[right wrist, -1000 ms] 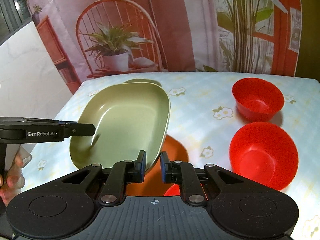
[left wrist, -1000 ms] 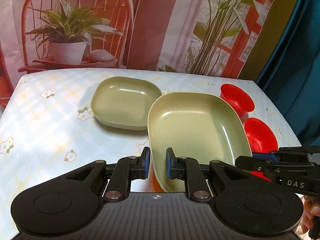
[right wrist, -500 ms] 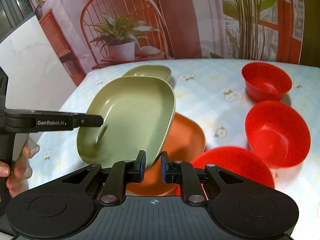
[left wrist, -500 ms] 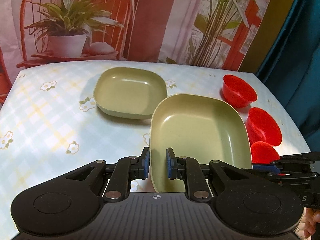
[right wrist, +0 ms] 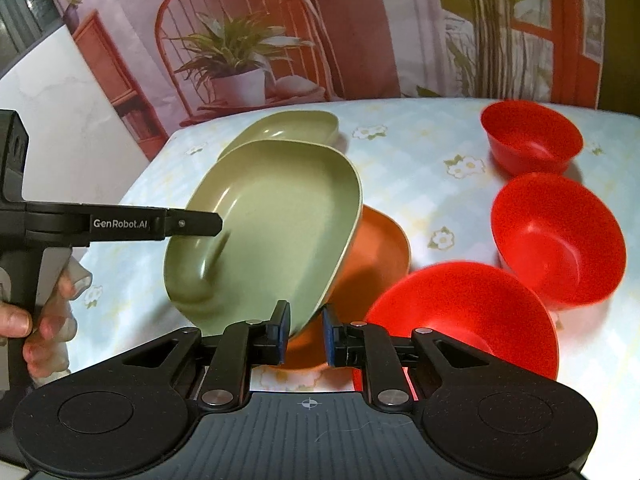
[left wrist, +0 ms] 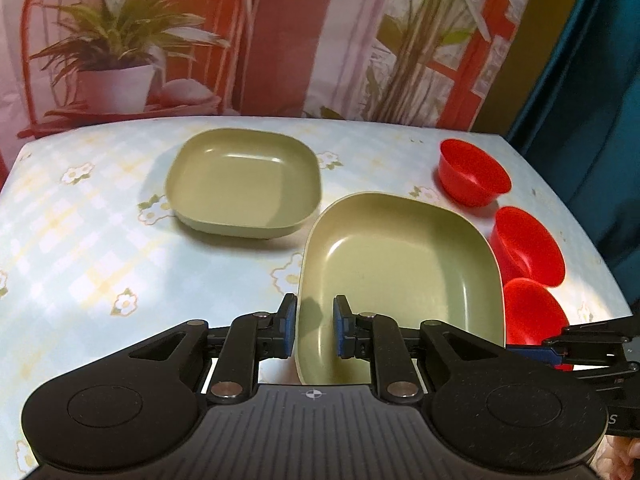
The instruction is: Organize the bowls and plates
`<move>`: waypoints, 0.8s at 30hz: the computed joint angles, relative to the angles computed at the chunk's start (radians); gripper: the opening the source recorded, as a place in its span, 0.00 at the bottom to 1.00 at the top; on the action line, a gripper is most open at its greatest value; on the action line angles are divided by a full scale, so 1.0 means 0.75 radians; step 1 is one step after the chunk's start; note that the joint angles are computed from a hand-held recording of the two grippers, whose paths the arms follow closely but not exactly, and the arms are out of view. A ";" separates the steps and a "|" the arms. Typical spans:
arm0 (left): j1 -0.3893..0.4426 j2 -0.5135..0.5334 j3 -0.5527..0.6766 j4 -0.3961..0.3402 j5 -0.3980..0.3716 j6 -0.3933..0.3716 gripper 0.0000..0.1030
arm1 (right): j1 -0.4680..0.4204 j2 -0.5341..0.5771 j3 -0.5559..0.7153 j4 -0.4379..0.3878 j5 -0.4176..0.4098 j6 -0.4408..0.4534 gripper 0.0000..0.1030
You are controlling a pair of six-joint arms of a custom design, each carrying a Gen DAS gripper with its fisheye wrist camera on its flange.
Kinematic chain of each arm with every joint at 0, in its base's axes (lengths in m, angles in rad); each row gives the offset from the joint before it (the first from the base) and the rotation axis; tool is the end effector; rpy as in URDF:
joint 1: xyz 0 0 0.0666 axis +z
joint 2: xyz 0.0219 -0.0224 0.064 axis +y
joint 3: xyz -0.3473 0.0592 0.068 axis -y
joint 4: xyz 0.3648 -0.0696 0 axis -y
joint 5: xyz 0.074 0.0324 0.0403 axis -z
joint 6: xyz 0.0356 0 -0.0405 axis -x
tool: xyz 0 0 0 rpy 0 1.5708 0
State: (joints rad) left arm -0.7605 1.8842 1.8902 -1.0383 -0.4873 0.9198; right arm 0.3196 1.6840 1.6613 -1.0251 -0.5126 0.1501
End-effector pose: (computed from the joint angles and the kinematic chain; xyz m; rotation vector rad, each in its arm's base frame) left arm 0.4549 -0.4103 0.3516 -0.3593 2.4076 -0.0962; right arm 0.5127 0.1876 0.3686 -0.7742 2.4603 0.7301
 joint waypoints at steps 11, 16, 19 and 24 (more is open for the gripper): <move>0.014 0.045 0.058 -0.032 0.022 -0.040 0.18 | -0.010 -0.013 -0.027 -0.009 -0.012 -0.017 0.16; 0.015 0.054 0.067 -0.032 0.032 -0.056 0.18 | -0.011 -0.012 -0.026 -0.020 -0.011 -0.022 0.16; 0.017 0.061 0.075 -0.038 0.034 -0.059 0.18 | -0.013 -0.014 -0.028 -0.023 -0.009 -0.027 0.16; 0.022 0.069 0.081 -0.044 0.032 -0.062 0.18 | -0.010 -0.019 -0.029 -0.024 -0.006 -0.037 0.16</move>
